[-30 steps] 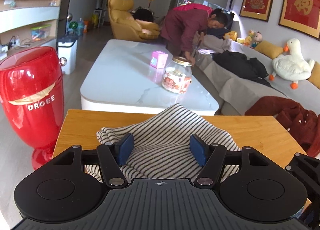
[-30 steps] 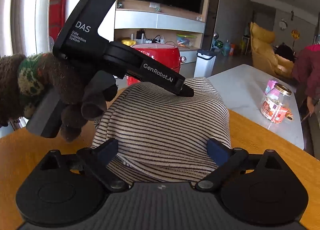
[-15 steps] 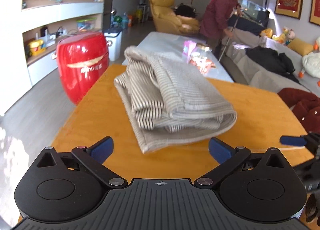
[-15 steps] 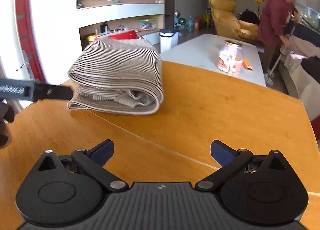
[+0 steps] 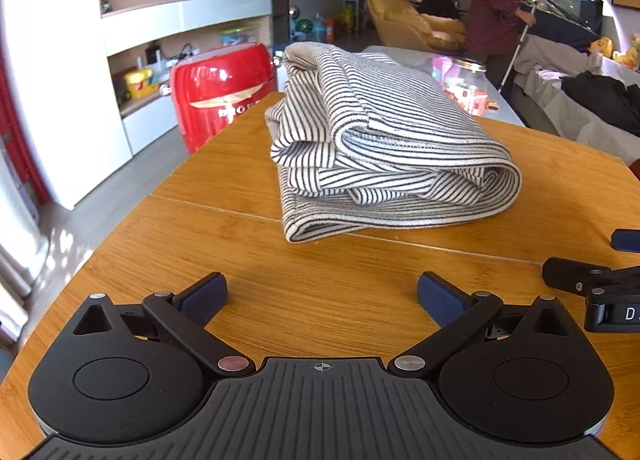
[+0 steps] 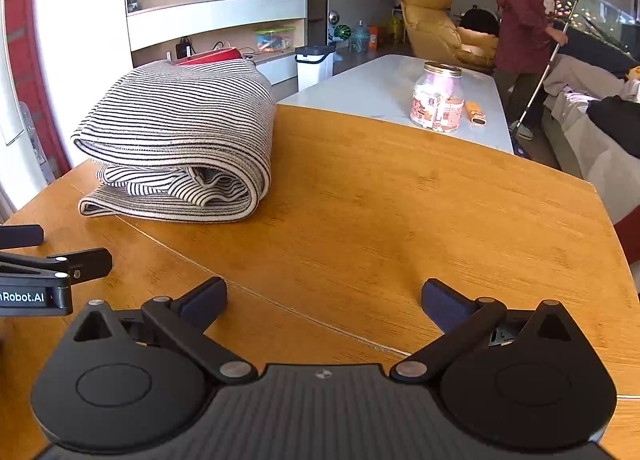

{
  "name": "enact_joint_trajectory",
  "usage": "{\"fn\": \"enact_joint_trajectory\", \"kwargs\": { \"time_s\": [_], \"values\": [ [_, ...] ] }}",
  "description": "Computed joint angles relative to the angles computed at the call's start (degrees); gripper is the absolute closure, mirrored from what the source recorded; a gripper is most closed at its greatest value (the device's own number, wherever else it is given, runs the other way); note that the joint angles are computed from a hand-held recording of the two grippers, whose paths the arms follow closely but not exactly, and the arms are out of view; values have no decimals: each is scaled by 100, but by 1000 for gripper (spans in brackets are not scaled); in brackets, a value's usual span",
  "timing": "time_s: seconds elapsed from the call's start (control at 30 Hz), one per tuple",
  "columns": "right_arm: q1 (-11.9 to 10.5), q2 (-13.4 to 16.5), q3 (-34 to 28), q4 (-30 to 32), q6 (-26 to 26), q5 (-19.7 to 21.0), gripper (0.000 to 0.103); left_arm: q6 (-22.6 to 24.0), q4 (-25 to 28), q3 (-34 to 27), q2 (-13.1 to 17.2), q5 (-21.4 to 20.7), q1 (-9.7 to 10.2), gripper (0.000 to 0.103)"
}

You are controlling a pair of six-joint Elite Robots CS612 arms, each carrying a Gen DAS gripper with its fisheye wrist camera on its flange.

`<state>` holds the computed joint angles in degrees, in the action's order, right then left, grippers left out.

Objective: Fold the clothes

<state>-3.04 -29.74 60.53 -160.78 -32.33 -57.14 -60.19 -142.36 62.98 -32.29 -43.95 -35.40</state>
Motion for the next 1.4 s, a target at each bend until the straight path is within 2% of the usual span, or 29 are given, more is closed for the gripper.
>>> {"fn": "enact_joint_trajectory", "kwargs": {
  "time_s": [1.4],
  "values": [
    [1, 19, -31, 7, 3, -7, 0, 21, -18, -40, 28, -17, 18, 0]
  ]
}}
